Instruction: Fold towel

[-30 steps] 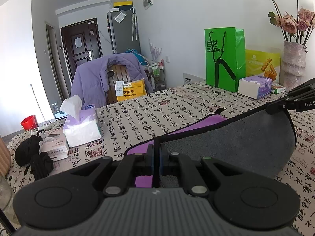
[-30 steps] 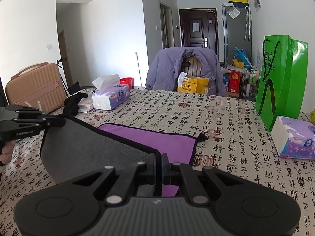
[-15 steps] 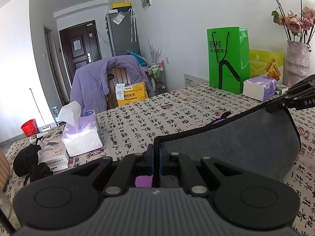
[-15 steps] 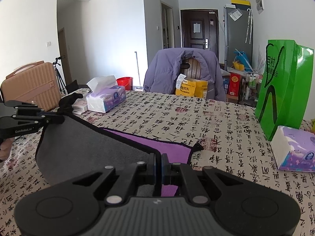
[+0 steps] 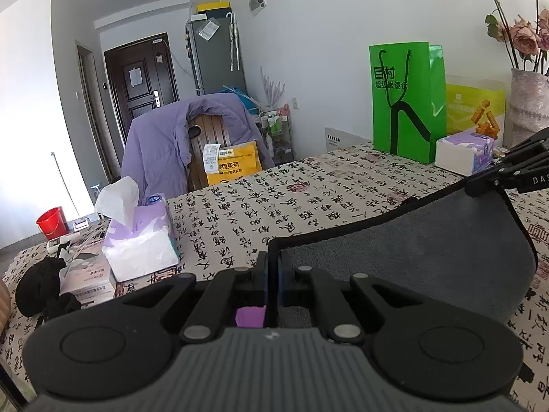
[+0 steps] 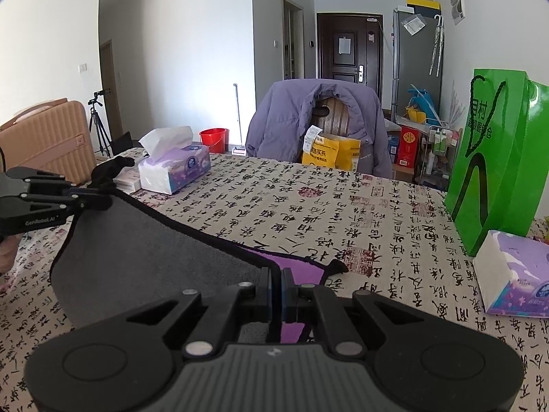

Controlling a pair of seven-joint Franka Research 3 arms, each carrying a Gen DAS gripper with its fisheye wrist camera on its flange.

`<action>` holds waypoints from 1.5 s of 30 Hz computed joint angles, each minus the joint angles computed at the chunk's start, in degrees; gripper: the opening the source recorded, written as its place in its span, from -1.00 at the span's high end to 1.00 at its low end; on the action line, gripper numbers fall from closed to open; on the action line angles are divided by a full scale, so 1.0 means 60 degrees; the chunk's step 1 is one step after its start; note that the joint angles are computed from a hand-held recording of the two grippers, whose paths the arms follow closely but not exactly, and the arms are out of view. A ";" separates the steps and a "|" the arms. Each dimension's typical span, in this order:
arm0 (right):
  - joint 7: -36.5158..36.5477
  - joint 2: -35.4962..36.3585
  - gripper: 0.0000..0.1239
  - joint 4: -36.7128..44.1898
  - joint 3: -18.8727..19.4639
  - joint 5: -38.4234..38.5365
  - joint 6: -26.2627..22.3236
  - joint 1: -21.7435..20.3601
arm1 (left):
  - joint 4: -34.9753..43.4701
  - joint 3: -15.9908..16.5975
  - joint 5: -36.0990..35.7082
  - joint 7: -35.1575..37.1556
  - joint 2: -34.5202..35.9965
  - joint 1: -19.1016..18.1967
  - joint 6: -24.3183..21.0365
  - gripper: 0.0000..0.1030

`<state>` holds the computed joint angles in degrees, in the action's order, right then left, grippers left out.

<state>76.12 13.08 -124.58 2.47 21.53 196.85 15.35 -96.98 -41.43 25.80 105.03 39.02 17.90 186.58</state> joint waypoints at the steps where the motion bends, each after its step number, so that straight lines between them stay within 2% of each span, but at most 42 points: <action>1: -0.0001 0.0041 0.93 0.0054 -0.0008 -0.0017 -0.0024 -0.0012 | 0.0089 0.0016 0.0007 0.0019 0.0057 -0.0038 -0.0040 0.89; 16: -0.0140 0.0635 0.93 0.0889 -0.0149 -0.0198 -0.0509 -0.0169 | 0.1331 0.0487 -0.0687 0.0947 0.0747 -0.0858 -0.0640 0.89; 34: -0.0224 0.1263 0.93 0.1669 -0.0709 -0.0132 -0.1011 0.0174 | 0.2722 0.1088 -0.1918 0.2135 0.1461 -0.1826 -0.1301 0.89; 41: -0.0201 0.1416 0.92 0.1873 -0.0738 -0.0201 -0.1135 0.0134 | 0.2887 0.1154 -0.2248 0.2434 0.1532 -0.1938 -0.1407 0.88; 43: -0.0198 0.1438 0.92 0.1916 -0.0701 -0.0233 -0.1187 0.0081 | 0.3082 0.1352 -0.2360 0.2395 0.1571 -0.2129 -0.1549 0.81; 44: -0.0195 0.1438 0.87 0.1931 -0.0493 -0.0268 -0.1242 -0.0119 | 0.3138 0.1353 -0.2444 0.2402 0.1588 -0.2136 -0.1635 0.63; 45: -0.0140 0.1446 0.69 0.1941 -0.0282 -0.0254 -0.1226 -0.0320 | 0.3158 0.1216 -0.2548 0.2479 0.1633 -0.2042 -0.1669 0.19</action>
